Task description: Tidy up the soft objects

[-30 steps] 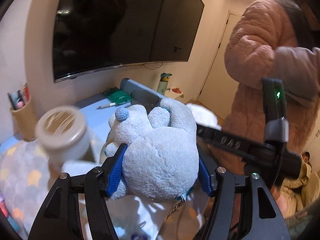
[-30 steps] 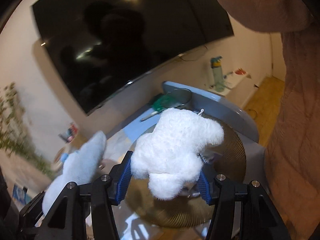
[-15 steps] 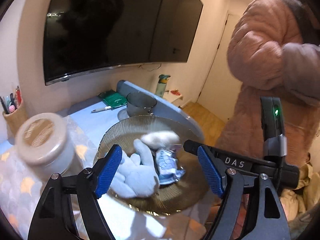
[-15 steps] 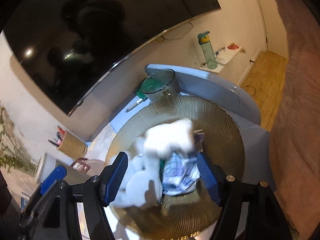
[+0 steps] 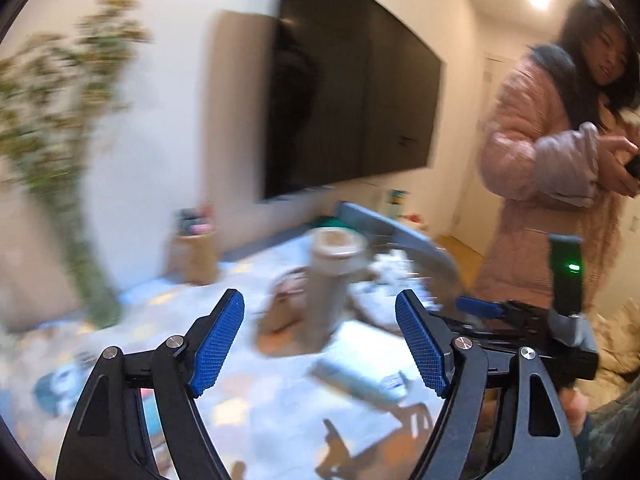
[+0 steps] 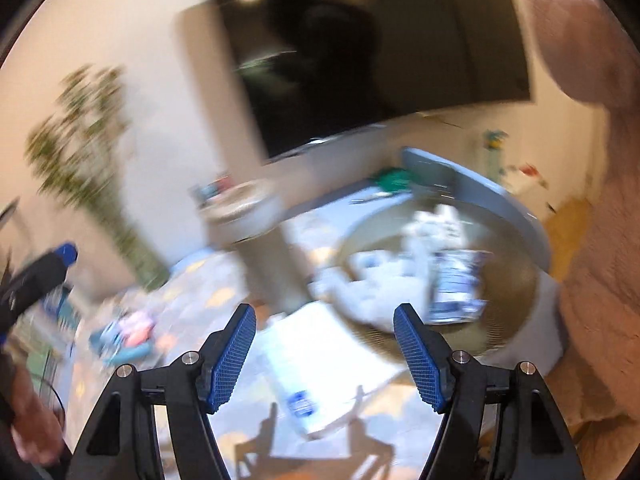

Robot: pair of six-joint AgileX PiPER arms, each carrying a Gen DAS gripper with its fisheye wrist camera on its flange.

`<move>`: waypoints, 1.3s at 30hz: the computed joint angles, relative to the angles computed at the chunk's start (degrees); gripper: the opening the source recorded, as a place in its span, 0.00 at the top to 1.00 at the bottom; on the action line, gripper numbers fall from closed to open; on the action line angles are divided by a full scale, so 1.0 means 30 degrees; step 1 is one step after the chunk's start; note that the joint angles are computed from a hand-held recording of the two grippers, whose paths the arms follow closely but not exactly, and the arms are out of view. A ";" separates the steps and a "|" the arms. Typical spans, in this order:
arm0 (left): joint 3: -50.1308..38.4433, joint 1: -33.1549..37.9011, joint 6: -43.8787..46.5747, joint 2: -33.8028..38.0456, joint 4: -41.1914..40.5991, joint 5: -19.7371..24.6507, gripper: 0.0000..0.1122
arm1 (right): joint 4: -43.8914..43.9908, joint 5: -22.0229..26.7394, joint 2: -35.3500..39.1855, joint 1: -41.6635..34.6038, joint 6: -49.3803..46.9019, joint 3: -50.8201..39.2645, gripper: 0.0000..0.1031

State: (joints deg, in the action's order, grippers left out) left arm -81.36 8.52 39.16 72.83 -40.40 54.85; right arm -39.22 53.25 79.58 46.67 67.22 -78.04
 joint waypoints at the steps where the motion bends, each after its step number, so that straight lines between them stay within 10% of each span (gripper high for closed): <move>1: 0.0352 0.1372 0.0495 -0.0381 -0.0358 0.0193 0.31 | -0.0269 0.0169 0.0501 0.0729 -0.0018 -0.0580 0.32; 16: 0.7074 1.2092 0.7269 0.2358 -0.3492 -0.4571 0.23 | 0.0724 0.0346 1.2103 0.4157 -0.3461 -1.1810 0.32; 25: 0.7856 1.3214 1.0195 0.5828 -0.5791 -0.5442 0.23 | 0.2686 -0.4355 1.4572 0.2769 -0.3143 -1.0193 0.32; 39: 0.6017 1.3746 0.6880 0.7188 -0.3814 -0.3964 0.23 | 0.4154 -0.6785 1.3324 0.1733 -0.2510 -0.7804 0.32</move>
State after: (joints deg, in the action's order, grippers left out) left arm -63.31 49.76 59.81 94.39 -51.84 42.96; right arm -26.76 32.90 119.56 51.87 59.69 -101.45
